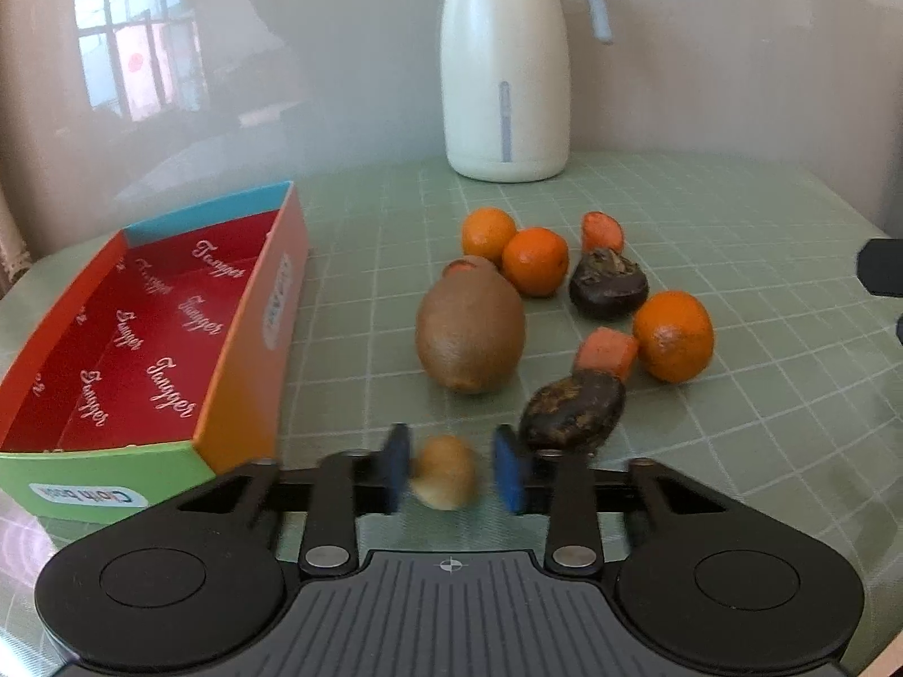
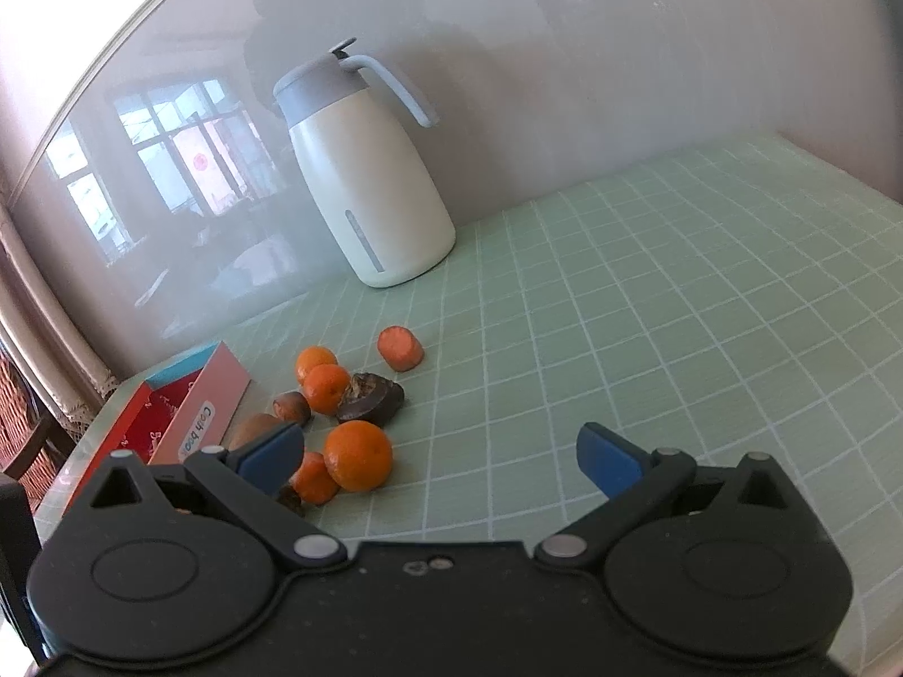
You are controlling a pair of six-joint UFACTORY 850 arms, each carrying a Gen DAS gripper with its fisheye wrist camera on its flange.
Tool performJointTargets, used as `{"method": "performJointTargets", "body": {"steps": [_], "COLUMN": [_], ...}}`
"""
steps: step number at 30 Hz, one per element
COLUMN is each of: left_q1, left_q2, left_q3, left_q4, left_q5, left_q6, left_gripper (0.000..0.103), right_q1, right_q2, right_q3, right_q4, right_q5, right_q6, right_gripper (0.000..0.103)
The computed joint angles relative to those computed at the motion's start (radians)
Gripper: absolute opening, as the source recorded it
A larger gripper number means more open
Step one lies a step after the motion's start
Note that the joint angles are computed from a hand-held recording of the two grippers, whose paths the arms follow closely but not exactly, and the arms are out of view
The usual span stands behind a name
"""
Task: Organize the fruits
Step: 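Carry the yellow fruit into the red box and open the left gripper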
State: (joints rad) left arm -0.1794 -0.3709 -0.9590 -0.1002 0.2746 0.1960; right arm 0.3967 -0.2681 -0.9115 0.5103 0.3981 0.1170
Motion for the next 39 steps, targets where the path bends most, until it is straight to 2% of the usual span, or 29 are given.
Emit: {"method": "performJointTargets", "body": {"steps": [4,11,16,20,23,29,34,39], "left_q1": [-0.002,-0.001,0.024,0.051,0.082,0.155,0.196,0.208], "left_q2": [0.006,0.055,0.079,0.096,0.1,0.068,0.002,-0.043], "left_q3": [0.013,0.075,0.089,0.096,0.084,0.012,-0.075,-0.124], "left_q4": [0.018,0.017,0.051,0.008,-0.023,-0.143,-0.385,-0.525], "left_q5": [0.017,0.139,0.16,0.194,0.177,0.087,0.013,-0.038], "left_q6": [-0.009,0.015,-0.038,-0.032,-0.046,-0.017,0.199,0.329], "left_gripper": [0.025,0.025,0.025,0.025,0.025,0.025,0.025,0.025], "right_q1": [0.001,0.008,0.018,0.027,0.033,0.045,0.058,0.073], "right_q2": [0.0,-0.009,-0.02,-0.03,-0.044,-0.066,-0.088,-0.112], "right_q3": [0.0,-0.011,-0.024,-0.037,-0.056,-0.085,-0.111,-0.143], "right_q4": [0.007,0.047,0.079,0.098,0.111,0.11,0.104,0.14], "right_q5": [-0.004,-0.011,-0.016,-0.019,-0.033,-0.049,-0.06,-0.074], "right_q6": [-0.007,-0.048,-0.088,-0.118,-0.137,-0.153,-0.16,-0.214], "right_gripper": [0.103,0.103,0.103,0.103,0.103,0.103,0.103,0.103]}}
